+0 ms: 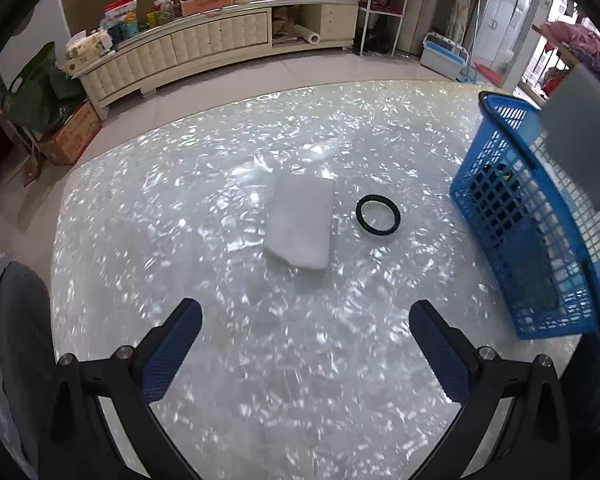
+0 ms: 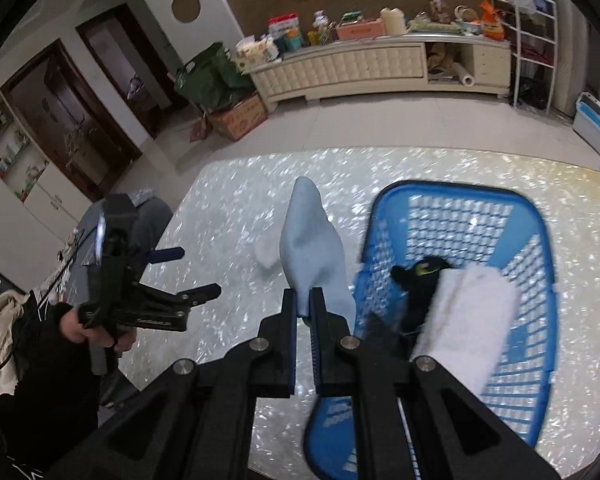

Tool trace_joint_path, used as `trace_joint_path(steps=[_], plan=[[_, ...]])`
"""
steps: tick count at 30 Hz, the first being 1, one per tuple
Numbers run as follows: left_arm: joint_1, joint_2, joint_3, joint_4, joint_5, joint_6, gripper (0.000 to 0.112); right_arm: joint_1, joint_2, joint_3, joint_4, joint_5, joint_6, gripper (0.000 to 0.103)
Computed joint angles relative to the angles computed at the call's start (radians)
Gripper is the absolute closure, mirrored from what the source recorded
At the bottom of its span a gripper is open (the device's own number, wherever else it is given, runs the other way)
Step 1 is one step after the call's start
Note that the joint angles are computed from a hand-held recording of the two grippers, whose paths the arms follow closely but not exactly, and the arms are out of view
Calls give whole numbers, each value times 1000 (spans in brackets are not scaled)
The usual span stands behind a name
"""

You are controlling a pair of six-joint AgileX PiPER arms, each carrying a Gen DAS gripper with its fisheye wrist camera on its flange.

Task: Organize soft objects
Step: 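Carry the blue pad into the basket with the right gripper while the left grasps the foam block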

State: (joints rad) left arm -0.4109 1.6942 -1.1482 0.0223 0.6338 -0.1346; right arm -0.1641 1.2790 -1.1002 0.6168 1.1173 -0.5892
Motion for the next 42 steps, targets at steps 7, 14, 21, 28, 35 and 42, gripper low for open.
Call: trace_joint_path(steps=[7, 14, 21, 28, 35, 42], plan=[[20, 162, -132, -21, 8, 51, 9, -122, -30, 4, 17, 24, -60, 98], [35, 287, -247, -5, 32, 49, 9, -184, -53, 38, -44, -29, -41, 98], [38, 428, -392, 4, 53, 91, 9, -236, -50, 68, -73, -38, -52, 98], [38, 545, -519, 4, 86, 106, 9, -269, -9, 56, -76, -30, -66, 98], [42, 573, -550, -14, 73, 102, 12, -204, -17, 52, -149, -45, -23, 98], [74, 536, -498, -14, 16, 97, 36, -95, 30, 83, -218, -84, 25, 97]])
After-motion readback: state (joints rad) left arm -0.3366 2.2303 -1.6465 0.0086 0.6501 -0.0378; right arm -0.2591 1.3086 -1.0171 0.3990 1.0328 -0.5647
